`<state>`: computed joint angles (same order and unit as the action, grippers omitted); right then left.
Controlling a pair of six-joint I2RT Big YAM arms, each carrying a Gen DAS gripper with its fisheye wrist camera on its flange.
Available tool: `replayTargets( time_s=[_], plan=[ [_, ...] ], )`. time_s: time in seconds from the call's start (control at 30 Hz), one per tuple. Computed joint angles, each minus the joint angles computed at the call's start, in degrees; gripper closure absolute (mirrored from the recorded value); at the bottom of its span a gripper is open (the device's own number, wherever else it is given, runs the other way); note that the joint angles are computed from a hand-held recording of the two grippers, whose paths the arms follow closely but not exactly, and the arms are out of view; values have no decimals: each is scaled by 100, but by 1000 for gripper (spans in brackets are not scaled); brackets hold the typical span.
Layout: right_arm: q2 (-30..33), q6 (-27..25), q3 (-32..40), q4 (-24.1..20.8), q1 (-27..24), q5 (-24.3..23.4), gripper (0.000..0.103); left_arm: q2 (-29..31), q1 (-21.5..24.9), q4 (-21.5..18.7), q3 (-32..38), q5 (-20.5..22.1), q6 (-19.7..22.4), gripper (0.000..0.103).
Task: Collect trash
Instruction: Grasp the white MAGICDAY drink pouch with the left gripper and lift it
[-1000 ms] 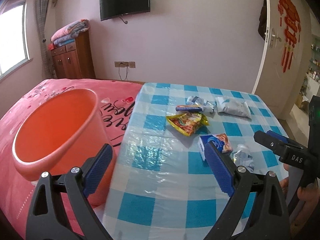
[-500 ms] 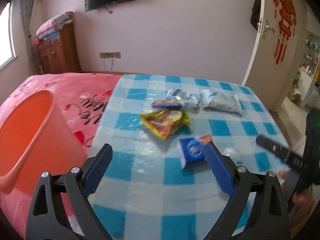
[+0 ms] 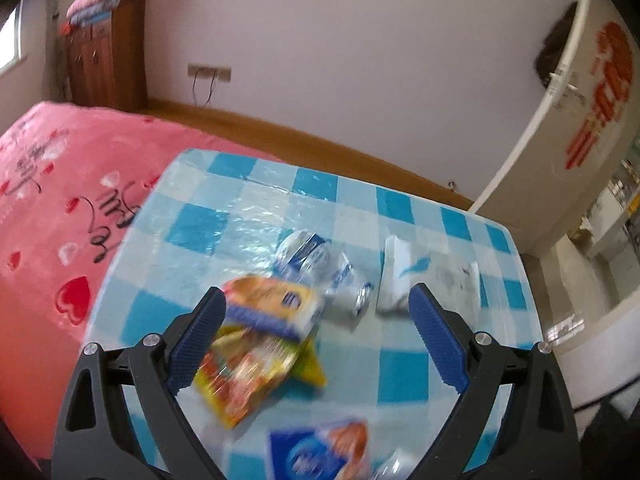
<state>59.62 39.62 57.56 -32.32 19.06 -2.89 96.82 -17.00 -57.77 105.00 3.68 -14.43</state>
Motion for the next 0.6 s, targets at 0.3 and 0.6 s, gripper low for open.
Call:
replayTargets(
  time_s=[0.3,0.6],
  plan=[
    [-1,-140,-78,111,-214,-370,5,1380,-175,-1070,1679,-399,-702,12],
    [-94,-36,-190,278,-436,-728,5,2022,-313,-1837,2518,-870,-714,21]
  ],
)
